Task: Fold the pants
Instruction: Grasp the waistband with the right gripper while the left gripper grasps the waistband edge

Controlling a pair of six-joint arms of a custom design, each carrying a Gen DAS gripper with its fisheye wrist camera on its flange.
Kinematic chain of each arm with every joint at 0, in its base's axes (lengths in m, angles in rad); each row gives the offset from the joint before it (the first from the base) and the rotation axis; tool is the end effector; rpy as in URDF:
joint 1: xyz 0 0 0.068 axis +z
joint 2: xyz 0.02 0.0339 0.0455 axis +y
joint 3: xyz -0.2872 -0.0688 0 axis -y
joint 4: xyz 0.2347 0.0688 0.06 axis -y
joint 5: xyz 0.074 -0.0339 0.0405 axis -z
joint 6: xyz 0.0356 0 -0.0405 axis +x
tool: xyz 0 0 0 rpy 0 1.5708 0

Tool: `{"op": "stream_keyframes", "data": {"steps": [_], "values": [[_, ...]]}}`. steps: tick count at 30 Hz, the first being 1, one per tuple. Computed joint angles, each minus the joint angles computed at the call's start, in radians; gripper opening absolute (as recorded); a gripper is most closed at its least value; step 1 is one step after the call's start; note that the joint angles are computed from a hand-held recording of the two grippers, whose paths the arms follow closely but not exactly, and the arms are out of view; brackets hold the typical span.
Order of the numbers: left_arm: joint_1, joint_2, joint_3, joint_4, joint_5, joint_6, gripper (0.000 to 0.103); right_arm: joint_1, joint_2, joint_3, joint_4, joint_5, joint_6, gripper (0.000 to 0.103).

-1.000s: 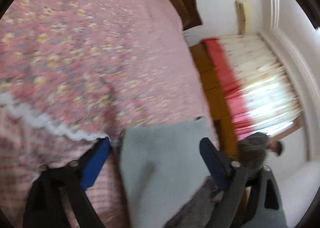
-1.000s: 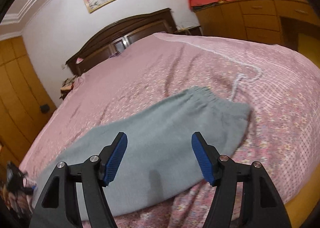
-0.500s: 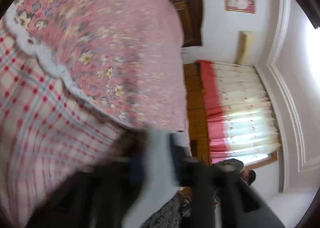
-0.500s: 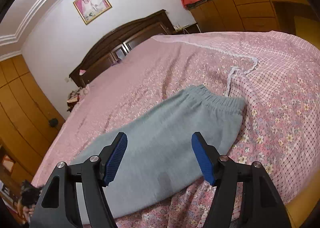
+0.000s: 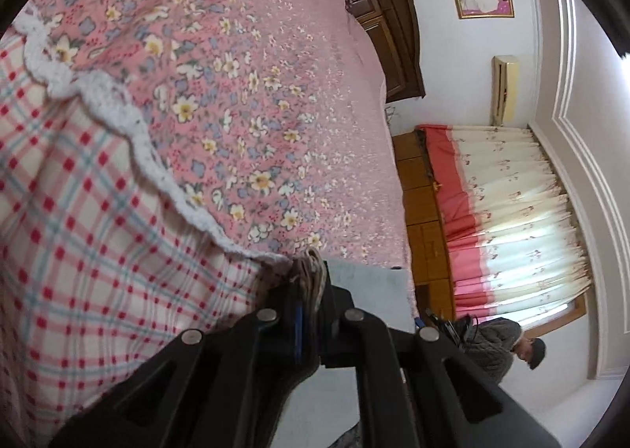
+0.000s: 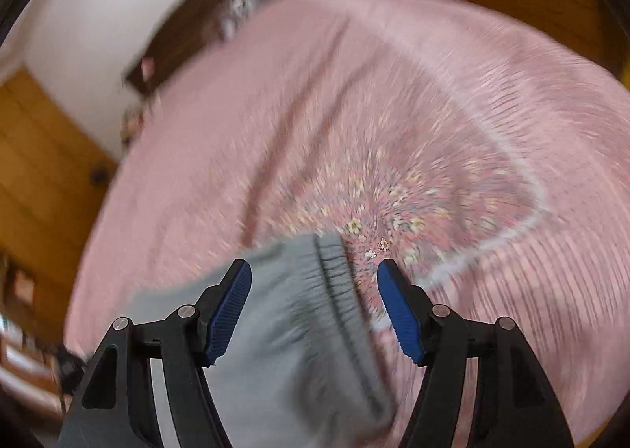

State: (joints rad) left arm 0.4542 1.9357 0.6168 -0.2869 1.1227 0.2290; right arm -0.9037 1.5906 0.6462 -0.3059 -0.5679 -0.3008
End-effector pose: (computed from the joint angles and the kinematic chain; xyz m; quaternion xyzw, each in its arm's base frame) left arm 0.2261 0.0747 0.0801 -0.1044 0.8400 -0.5065 0.1643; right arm 0.1664 -0.1804 0.1470 0.2387 0.9182 0.1411 0.2829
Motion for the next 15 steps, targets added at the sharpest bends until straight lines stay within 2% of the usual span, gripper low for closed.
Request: {"op": "stream_keyframes", "data": {"steps": [3, 6, 7, 8, 10, 13, 15], "values": [[0.0, -0.009, -0.004, 0.006, -0.018, -0.01, 0.005, 0.077, 0.095, 0.031, 0.051, 0.087, -0.009, 0.068], [-0.005, -0.028, -0.022, 0.024, -0.033, -0.028, 0.005, 0.108, 0.122, 0.049, 0.062, 0.065, -0.008, 0.07], [-0.011, -0.041, -0.033, 0.038, -0.035, -0.047, 0.005, 0.122, 0.117, 0.051, 0.05, 0.044, -0.026, 0.066], [-0.028, -0.061, -0.046, 0.068, -0.037, -0.088, 0.005, 0.137, 0.104, 0.044, 0.047, 0.034, -0.052, 0.049], [-0.061, -0.126, -0.097, 0.174, -0.051, -0.195, 0.005, 0.19, 0.038, -0.017, 0.106, 0.088, -0.096, 0.031], [-0.081, -0.261, -0.191, 0.306, -0.083, -0.308, 0.004, 0.175, 0.004, -0.063, 0.145, 0.06, -0.089, 0.026], [-0.071, -0.35, -0.232, 0.33, -0.075, -0.369, 0.004, 0.1, -0.07, -0.106, 0.181, -0.037, -0.054, 0.025]]}}
